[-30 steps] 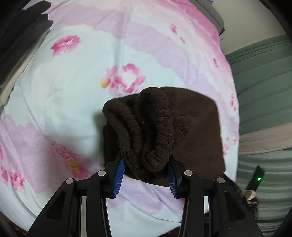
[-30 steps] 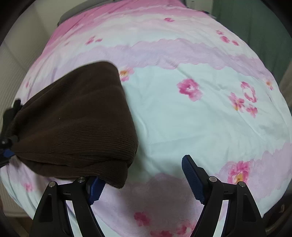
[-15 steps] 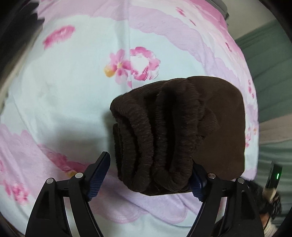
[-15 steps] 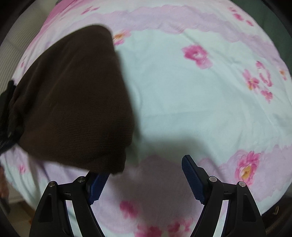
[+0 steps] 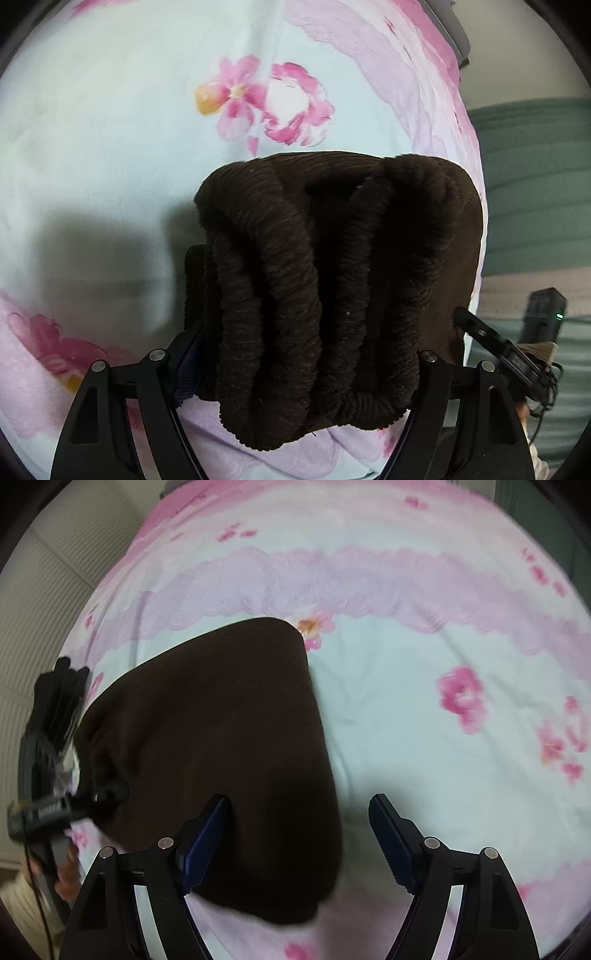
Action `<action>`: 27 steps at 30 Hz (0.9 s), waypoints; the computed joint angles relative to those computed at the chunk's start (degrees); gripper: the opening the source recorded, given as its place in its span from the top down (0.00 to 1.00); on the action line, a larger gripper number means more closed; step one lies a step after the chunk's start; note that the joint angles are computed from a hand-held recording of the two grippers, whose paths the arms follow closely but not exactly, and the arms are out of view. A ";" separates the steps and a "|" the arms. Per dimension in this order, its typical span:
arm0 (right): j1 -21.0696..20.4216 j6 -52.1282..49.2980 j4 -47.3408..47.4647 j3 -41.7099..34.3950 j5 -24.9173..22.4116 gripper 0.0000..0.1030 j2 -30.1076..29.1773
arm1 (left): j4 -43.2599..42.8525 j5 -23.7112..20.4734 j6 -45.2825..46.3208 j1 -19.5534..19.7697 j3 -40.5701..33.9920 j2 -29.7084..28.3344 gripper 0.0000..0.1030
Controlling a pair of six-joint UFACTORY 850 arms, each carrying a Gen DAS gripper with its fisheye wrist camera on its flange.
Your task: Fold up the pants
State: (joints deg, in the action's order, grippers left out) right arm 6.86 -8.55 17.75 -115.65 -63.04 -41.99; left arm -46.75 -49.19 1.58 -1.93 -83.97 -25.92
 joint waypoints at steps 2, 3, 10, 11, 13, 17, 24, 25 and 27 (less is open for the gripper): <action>-0.43 -0.69 2.39 -2.23 -1.29 0.23 -2.59 | -1.12 1.17 -0.14 -0.02 1.24 0.66 0.27; -0.79 -0.58 3.61 -3.16 -2.20 0.23 -4.00 | -1.25 1.54 -0.40 -0.11 1.57 0.85 0.28; -2.99 2.57 14.47 3.46 -1.28 0.40 -3.01 | 4.38 3.68 -8.53 -2.03 1.57 2.89 0.44; -2.87 2.59 14.46 4.35 -0.71 0.47 -2.26 | 5.33 3.83 -9.87 -2.28 1.43 3.16 0.45; -2.63 1.59 14.42 5.03 -0.39 0.55 -1.18 | 6.63 4.46 -12.46 -2.97 0.78 3.41 0.48; -2.85 -1.20 15.94 6.18 -0.28 0.64 1.36 | 7.94 6.15 -15.36 -3.83 1.22 5.78 0.51; -3.19 -7.66 16.52 9.74 1.93 0.65 8.79 | 11.41 9.40 -18.81 -5.14 4.66 14.79 0.52; -3.29 -8.30 16.75 9.90 1.80 0.65 9.67 | 11.79 9.80 -19.16 -5.24 4.80 15.68 0.52; -3.63 -9.49 17.26 8.82 1.18 0.65 10.40 | 14.57 10.42 -21.54 -6.09 4.46 17.65 0.52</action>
